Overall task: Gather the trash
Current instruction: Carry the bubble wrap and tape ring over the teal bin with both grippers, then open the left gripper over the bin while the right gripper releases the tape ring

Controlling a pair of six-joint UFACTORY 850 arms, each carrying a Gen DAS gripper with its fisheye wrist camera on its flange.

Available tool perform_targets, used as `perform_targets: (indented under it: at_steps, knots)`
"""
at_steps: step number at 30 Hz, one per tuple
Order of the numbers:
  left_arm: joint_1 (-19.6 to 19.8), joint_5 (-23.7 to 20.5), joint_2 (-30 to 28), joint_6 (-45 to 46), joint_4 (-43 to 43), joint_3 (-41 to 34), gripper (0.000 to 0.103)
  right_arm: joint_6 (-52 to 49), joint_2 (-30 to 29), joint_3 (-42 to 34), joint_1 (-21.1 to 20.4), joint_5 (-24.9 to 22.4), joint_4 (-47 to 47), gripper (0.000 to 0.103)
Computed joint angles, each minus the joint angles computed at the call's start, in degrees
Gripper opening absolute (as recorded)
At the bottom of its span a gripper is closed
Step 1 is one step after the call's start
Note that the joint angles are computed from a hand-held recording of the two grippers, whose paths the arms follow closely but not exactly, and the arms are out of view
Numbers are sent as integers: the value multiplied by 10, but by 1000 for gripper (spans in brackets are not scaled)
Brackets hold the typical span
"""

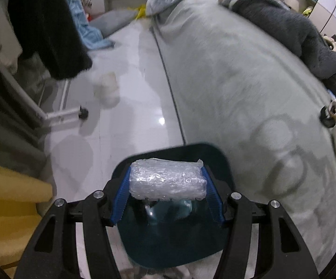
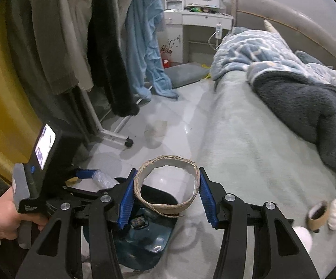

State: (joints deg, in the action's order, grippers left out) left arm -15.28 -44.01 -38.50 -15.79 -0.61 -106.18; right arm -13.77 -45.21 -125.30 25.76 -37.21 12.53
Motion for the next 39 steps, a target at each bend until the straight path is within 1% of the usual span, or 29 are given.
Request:
perform_targets:
  at_steps: [9, 10, 13, 17, 22, 26, 28, 31, 33, 36, 39]
  knots:
    - [26, -46, 0, 71, -70, 36, 63, 0, -65, -83, 19, -56, -7, 52]
    - [29, -46, 2, 80, -76, 42, 65, 1, -73, -92, 20, -63, -9, 52]
    - [32, -39, 8, 95, -86, 52, 81, 8, -96, -119, 22, -82, -15, 52]
    - [27, -11, 24, 95, -53, 66, 92, 20, -122, -151, 23, -104, -25, 52]
    - [25, 41, 46, 86, -32, 86, 94, 34, -145, -176, 23, -128, -35, 52]
    - [25, 96, 67, 75, -21, 104, 95, 43, -164, -196, 24, -145, -42, 52]
    - [23, 111, 72, 54, 5, 107, 95, 48, -169, -200, 25, -151, -43, 52]
    - [23, 123, 79, 26, 33, 109, 95, 53, -180, -214, 25, -164, -42, 52]
    - [22, 121, 80, 13, 49, 104, 96, 57, -191, -227, 26, -174, -43, 52]
    - [27, 125, 81, 25, 27, 101, 98, 64, -209, -252, 25, -194, -42, 52]
    - [28, 148, 91, 26, 20, 110, 99, 68, -220, -265, 26, -209, -41, 52]
